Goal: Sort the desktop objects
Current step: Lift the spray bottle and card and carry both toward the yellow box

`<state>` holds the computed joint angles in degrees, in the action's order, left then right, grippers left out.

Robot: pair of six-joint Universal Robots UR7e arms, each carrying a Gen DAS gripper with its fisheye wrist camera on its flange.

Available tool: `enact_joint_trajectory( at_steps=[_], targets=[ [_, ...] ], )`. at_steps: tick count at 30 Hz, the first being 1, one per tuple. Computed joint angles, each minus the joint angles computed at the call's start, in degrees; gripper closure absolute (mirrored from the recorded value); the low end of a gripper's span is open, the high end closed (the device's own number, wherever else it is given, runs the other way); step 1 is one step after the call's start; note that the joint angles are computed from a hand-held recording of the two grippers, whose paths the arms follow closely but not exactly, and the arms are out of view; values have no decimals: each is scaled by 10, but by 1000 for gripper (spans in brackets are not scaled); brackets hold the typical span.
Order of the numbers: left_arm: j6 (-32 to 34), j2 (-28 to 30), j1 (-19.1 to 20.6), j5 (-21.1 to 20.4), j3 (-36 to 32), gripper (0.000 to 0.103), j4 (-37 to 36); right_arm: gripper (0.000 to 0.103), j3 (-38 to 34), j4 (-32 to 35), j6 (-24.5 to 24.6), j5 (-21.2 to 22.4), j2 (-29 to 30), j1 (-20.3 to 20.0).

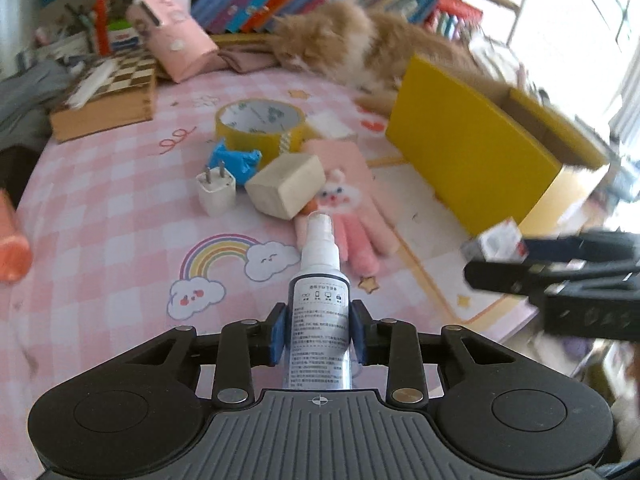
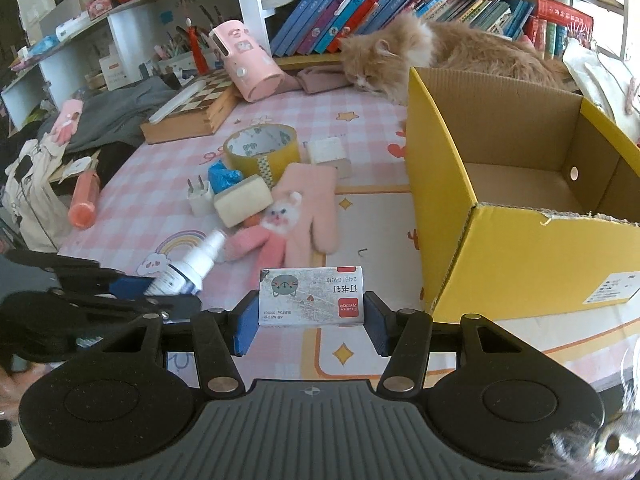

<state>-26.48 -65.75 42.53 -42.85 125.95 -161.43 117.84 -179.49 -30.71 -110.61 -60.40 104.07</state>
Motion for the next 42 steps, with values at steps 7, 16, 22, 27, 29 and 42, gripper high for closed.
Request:
enact_joint_trajectory(
  at_steps=[7,16,22,27,29,42],
  targets=[
    [-67,-19,-31,-6,20,72,-22,52,18,9,-10,1,-29,-7],
    [-117,-24,-65,-23,50,72,-90,52,72,-10,-13,3,-96,-20],
    [-133,-17,-85,-23,58,72,-120,52,104,-21,-6,10,-130,-26],
    [-138,-16,-104,-30,62,72,-113,52,130,-26,-9,13,-160,-29],
    [-140,-16,-109,-36,64,72,-111,52,143,-29,-4,11,-174,-30],
    [-148,-10,-136,-74,76,72,-135,52,187,-25,30,-15,-229,-37]
  ],
)
